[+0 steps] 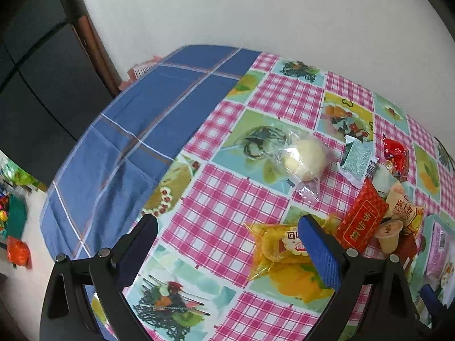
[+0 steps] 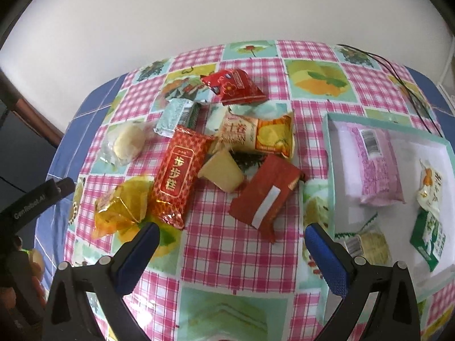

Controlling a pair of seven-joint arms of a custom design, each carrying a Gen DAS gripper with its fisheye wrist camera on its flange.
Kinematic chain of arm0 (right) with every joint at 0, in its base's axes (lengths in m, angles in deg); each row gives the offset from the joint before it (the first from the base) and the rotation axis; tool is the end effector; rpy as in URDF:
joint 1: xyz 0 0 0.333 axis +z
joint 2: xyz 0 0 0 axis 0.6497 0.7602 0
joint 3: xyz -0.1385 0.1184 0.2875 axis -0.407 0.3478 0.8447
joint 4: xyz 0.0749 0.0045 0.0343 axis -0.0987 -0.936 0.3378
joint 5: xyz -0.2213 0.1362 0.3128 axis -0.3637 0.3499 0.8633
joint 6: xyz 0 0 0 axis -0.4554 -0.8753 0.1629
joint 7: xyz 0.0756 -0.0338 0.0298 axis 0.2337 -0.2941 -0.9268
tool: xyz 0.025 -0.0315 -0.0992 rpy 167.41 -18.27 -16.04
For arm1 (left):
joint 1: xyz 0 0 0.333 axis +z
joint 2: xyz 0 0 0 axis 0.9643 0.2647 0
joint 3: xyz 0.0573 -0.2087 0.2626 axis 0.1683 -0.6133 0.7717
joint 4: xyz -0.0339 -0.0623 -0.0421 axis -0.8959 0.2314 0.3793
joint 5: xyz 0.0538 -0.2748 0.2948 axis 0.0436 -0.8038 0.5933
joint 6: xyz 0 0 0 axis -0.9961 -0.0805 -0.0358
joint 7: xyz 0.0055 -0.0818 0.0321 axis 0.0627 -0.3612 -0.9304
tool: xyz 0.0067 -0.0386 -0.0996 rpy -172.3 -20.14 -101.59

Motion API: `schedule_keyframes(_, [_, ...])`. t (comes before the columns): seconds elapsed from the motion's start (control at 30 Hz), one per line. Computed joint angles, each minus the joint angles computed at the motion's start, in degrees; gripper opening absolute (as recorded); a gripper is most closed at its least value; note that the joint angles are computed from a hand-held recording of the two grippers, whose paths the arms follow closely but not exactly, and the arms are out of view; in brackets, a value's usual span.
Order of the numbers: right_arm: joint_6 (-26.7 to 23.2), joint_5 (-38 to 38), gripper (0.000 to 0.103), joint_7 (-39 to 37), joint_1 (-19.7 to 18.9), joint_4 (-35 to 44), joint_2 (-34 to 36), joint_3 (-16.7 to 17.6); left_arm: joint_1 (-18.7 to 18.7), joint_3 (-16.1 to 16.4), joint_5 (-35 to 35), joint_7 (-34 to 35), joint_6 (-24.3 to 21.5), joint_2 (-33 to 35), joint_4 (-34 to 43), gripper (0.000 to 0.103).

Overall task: Organize snacks
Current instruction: 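Grasp the yellow bread packet with the left gripper while the right grasps the red-brown packet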

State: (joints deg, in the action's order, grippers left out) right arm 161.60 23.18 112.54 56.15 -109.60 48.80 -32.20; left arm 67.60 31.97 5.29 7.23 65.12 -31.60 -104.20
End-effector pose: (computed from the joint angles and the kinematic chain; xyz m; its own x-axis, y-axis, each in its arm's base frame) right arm 0.6128 0.2490 0.3907 0.1494 -0.9792 -0.1370 -0.9186 -0.0862 -0.3857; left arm 0.5861 -0.1195 0.3869 0.5310 -0.8433 -0.0835 -0.7750 -0.4434 -0.4503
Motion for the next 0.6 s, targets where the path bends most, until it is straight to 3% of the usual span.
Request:
schedule_keyframes(0.27, [-0.1, -2.36, 0.102, 2.95, -0.01, 2.04, 2.37, -1.2, 0.6, -0.06, -8.86, 6.67, 4.8, 3.31, 0.87, 0.099])
schedule_keyframes(0.6, [-2.44, -5.78, 0.089, 7.28, 0.35, 5.58, 6.19, -2.41, -1.31, 0.68, -16.82, 15.1, 8.09, 8.05, 3.62, 0.099])
